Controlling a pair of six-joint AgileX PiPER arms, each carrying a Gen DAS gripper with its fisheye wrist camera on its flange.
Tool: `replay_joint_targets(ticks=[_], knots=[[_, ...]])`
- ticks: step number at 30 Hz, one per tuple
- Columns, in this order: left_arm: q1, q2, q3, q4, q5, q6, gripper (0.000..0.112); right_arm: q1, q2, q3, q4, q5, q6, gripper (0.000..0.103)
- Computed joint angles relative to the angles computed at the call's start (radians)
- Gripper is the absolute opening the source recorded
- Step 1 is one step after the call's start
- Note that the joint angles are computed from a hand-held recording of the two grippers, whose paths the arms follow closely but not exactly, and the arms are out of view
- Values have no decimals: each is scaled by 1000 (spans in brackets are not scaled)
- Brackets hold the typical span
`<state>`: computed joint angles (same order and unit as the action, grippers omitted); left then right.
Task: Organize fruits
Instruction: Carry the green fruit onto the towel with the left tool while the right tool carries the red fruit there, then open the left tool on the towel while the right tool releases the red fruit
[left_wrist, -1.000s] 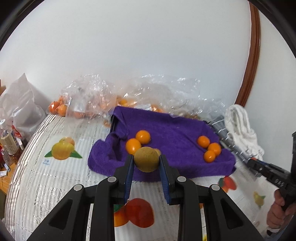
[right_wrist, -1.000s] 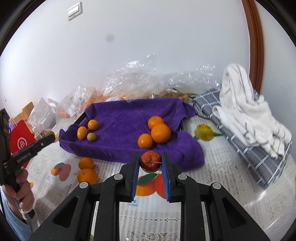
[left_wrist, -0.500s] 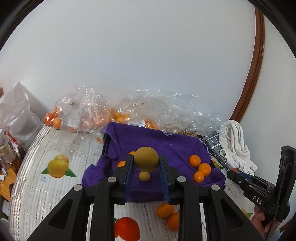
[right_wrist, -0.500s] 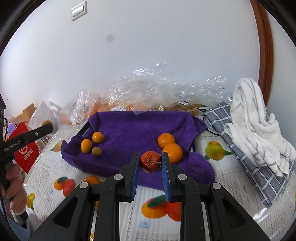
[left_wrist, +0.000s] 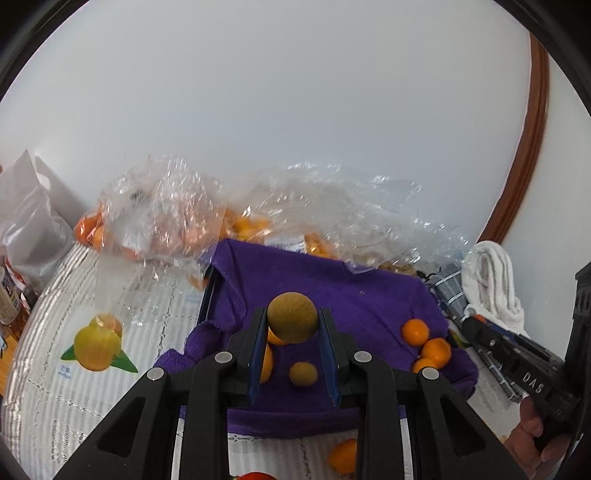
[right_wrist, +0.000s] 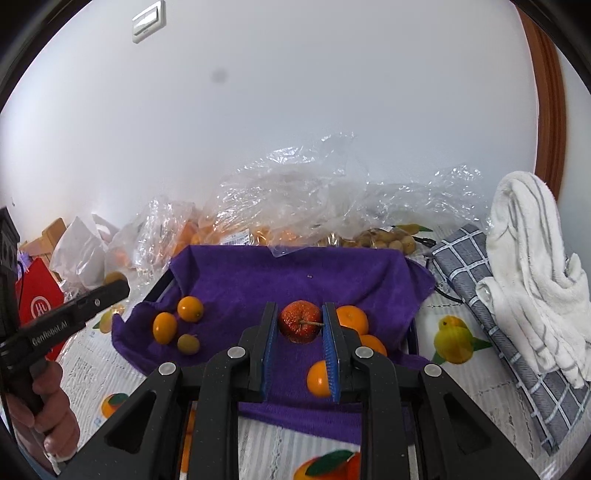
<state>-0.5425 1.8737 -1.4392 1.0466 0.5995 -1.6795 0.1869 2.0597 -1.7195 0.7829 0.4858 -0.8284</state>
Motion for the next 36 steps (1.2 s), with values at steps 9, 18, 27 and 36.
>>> replay_joint_targets(ticks=[9, 18, 27, 36], knots=[[46, -10, 70, 22, -16, -25, 26, -12, 98, -104, -53, 33, 60, 23], [91, -15, 112, 44, -128, -77, 26, -10, 182, -198, -132, 86, 139, 23], [76, 23, 76, -42, -183, 54, 26, 33, 206, -182, -239, 13, 176, 23], [57, 70, 16, -136, -131, 181, 26, 28, 179, -134, -199, -13, 133, 35]])
